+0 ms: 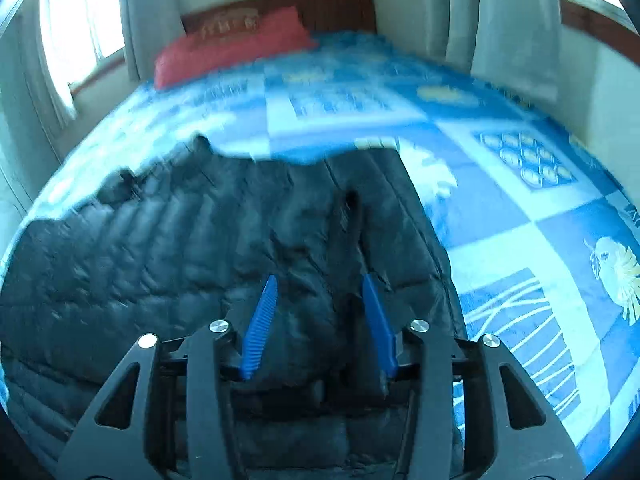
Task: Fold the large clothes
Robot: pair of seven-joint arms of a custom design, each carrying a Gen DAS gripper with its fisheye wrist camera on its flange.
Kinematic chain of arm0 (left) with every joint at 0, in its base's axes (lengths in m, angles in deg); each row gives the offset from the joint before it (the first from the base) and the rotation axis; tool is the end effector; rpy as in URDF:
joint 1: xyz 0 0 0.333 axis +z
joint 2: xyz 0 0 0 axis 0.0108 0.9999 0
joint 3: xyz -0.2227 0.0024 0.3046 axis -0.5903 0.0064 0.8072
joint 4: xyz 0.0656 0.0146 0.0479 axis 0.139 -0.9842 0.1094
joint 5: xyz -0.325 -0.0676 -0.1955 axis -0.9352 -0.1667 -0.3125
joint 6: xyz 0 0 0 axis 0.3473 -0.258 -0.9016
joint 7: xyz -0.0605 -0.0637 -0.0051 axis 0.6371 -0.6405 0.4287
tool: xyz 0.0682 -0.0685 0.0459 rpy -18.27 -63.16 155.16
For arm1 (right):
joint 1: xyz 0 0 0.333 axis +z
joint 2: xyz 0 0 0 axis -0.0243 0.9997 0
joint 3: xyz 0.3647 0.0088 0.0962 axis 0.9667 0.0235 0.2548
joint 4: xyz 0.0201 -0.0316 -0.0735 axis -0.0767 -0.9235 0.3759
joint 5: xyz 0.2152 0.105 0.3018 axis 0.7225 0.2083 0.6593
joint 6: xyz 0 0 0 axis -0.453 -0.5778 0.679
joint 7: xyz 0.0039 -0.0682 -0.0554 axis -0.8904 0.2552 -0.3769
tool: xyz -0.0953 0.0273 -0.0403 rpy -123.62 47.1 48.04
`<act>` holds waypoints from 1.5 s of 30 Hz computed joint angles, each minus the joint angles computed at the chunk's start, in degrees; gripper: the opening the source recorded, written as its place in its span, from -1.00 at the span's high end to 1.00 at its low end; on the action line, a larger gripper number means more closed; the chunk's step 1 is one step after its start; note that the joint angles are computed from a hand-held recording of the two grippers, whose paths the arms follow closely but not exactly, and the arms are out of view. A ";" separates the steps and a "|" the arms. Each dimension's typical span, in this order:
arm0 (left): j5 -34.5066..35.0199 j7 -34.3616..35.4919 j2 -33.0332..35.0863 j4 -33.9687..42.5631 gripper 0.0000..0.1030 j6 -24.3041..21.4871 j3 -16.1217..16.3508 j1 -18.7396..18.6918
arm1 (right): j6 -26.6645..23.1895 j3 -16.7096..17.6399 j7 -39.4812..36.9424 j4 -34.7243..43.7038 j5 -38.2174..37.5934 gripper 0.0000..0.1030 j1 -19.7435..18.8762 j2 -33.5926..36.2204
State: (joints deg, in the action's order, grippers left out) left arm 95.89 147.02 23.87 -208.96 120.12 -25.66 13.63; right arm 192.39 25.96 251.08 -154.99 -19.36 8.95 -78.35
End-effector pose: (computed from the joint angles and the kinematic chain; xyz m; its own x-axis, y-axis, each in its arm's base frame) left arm 0.4953 -0.0484 0.5620 0.1234 -0.9913 0.0467 -0.6622 -0.1173 -0.7401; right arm 0.5248 0.1629 0.5332 -0.2564 -0.9611 -0.1028 -0.6381 0.2482 -0.7289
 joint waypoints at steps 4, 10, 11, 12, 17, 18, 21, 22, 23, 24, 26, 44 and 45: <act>14.34 -10.57 4.36 4.94 -0.43 -7.63 -5.67 6.34 | 3.25 -0.37 -14.65 0.12 13.16 0.10 1.21 3.24; 12.25 -6.68 5.80 6.36 -0.43 -12.09 -1.43 2.04 | 1.09 -0.89 -15.32 2.29 12.85 0.04 3.11 4.18; 13.19 -7.44 5.01 6.27 -0.43 -12.14 -0.82 1.58 | 1.82 -0.91 -13.90 2.55 11.44 0.04 3.16 3.96; 14.05 -8.71 4.12 6.10 -0.42 -11.56 -0.18 1.22 | 1.86 -0.94 -13.01 3.33 10.33 0.04 3.15 4.36; 15.05 -12.11 4.64 7.43 -0.43 -4.74 2.98 -1.11 | 2.17 -1.29 -15.80 9.25 13.78 0.04 3.84 9.19; 13.42 -10.38 6.06 8.41 -0.43 -4.72 3.64 -2.21 | 1.87 -1.45 -16.41 10.66 14.36 0.03 4.15 10.66; 6.90 -3.88 11.00 11.96 -0.44 -9.29 5.75 -5.73 | -1.53 -2.10 -18.52 14.05 15.94 -0.16 5.45 14.32; 3.81 -1.06 12.30 12.92 -0.46 -11.18 6.40 -6.73 | -1.95 -2.45 -18.88 14.55 15.99 -0.17 5.85 14.84; -1.17 2.78 13.14 13.22 -0.46 -11.70 7.04 -7.43 | -2.34 -2.88 -18.76 14.89 15.76 -0.17 6.29 14.95; -3.25 3.75 13.07 13.12 -0.46 -11.44 7.75 -8.00 | -3.36 -3.26 -18.18 15.28 15.19 -0.17 6.94 14.70; -0.07 1.23 12.15 13.58 -0.46 -12.61 8.85 -9.11 | -3.47 -4.41 -14.39 15.71 10.81 -0.17 8.48 14.02; -12.53 10.13 15.57 16.70 -0.57 -10.43 10.60 -11.36 | -0.31 -4.18 -20.88 20.79 16.62 -0.33 12.47 18.24; -12.76 10.49 14.23 15.44 -0.57 -10.14 10.76 -11.35 | 0.21 -4.71 -19.39 17.64 14.79 -0.33 12.91 15.30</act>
